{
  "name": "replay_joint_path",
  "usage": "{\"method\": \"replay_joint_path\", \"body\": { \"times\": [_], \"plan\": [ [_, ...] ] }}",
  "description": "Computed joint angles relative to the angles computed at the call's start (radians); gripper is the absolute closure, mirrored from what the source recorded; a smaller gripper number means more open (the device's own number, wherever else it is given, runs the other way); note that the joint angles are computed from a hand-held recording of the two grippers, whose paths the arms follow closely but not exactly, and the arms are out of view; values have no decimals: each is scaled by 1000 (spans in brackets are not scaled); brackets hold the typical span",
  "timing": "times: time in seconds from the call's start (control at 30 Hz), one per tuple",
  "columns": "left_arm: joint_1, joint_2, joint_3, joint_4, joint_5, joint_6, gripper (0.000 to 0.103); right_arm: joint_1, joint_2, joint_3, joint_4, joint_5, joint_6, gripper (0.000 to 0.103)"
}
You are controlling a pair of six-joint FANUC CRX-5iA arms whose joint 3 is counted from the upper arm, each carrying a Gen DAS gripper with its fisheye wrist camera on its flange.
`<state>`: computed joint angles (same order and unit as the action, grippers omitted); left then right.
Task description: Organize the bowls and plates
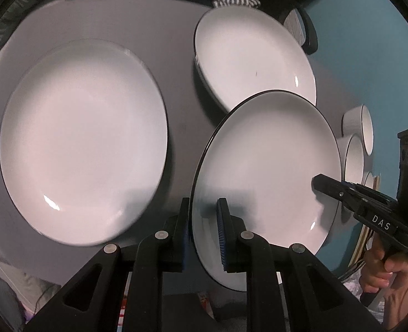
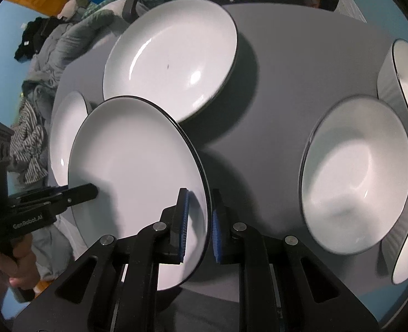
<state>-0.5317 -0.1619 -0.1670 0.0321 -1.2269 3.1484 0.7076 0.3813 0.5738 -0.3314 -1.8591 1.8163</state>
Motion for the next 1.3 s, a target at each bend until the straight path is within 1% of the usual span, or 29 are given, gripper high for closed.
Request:
{"method": "replay_joint_path", "body": {
  "times": [0.27,0.53,0.67,0.8,1.03,1.23,1.3],
  "plan": [
    [125,-32,-11,7,-37,-131,86,21,59,94,-1,-3,-22,88],
    [238,-38,-25,32,-66,-241,84,53,156,226,-4,-30,-52,88],
    [264,-10,-12,33,-78,-272,83,56,216,311,-17,-64,-62,87],
    [302,-12,-29,50,-83,-305,83,57,257,364,-31,-87,-80,87],
    [336,11,-24,67,-94,-348,82,60,323,457,-39,-138,-98,87],
    [358,25,-23,81,-92,-376,82,60,359,510,-32,-167,-108,87],
    [367,23,-34,102,-86,-388,82,63,359,509,-20,-165,-101,87]
  ]
}}
